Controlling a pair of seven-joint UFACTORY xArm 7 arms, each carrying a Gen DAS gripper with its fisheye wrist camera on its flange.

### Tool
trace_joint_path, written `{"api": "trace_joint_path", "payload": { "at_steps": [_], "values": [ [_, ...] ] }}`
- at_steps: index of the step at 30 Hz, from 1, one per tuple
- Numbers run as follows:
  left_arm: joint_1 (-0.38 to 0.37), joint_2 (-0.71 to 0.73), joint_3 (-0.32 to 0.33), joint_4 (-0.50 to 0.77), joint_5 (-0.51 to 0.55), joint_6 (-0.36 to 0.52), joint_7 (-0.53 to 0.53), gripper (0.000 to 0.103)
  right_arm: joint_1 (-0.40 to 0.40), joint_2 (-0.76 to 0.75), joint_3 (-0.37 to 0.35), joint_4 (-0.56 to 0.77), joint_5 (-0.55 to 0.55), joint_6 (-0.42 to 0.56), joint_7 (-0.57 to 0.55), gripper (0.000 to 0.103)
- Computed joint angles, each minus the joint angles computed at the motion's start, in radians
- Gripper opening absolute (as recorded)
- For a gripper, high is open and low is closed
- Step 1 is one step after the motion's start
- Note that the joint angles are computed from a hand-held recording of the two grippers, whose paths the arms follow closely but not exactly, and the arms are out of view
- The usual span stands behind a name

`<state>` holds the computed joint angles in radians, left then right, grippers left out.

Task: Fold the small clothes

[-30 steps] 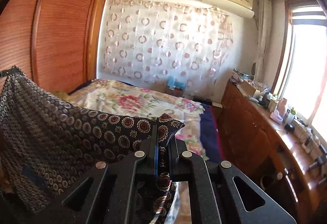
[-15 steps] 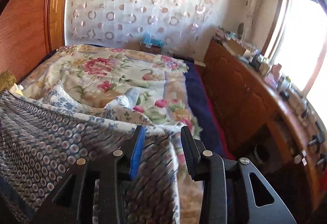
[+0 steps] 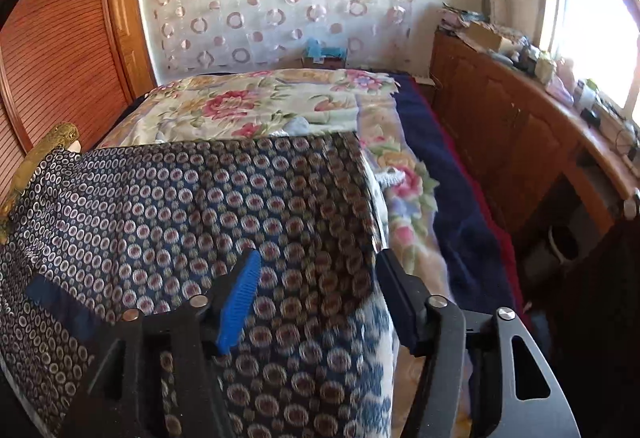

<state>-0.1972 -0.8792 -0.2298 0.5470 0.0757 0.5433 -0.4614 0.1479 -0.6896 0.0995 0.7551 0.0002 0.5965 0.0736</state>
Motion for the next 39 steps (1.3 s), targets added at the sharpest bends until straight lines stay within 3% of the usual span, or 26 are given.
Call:
{"api": "trace_joint_path", "payload": {
  "at_steps": [7, 10, 13, 15, 17, 20, 25, 30, 39],
  "values": [
    [-0.041, 0.036, -0.037, -0.029, -0.011, 0.026, -0.040, 0.079, 0.012, -0.074, -0.088, -0.003, 0.078, 0.145, -0.027, 0.063],
    [-0.055, 0.066, -0.033, -0.022, -0.009, 0.044, -0.038, 0.079, 0.005, -0.049, -0.094, 0.037, 0.091, 0.178, -0.048, 0.056],
    [-0.073, 0.085, -0.024, -0.025, -0.010, 0.059, -0.026, 0.079, -0.005, -0.009, -0.085, 0.074, 0.097, 0.187, -0.056, 0.042],
    [-0.087, 0.105, -0.013, -0.020, -0.017, 0.078, -0.012, 0.079, -0.008, 0.021, -0.070, 0.088, 0.101, 0.170, -0.046, 0.019],
    [-0.088, 0.124, -0.017, -0.018, -0.015, 0.090, -0.012, 0.079, 0.000, 0.040, -0.056, 0.098, 0.104, 0.146, -0.045, 0.008],
    [-0.080, 0.131, -0.044, -0.012, 0.015, 0.095, -0.024, 0.079, 0.059, 0.030, -0.099, 0.099, 0.174, 0.128, -0.099, 0.005],
    [-0.083, 0.144, -0.044, -0.006, 0.026, 0.095, -0.034, 0.083, 0.035, 0.028, -0.074, 0.109, 0.153, 0.132, -0.099, 0.005],
    [-0.087, 0.147, -0.040, -0.003, 0.032, 0.099, -0.037, 0.084, -0.031, 0.029, -0.012, 0.089, 0.065, 0.119, -0.026, 0.005],
    [-0.086, 0.147, -0.040, 0.000, 0.036, 0.103, -0.044, 0.084, -0.029, 0.016, 0.000, 0.064, 0.016, 0.094, 0.010, 0.005]
  ]
}}
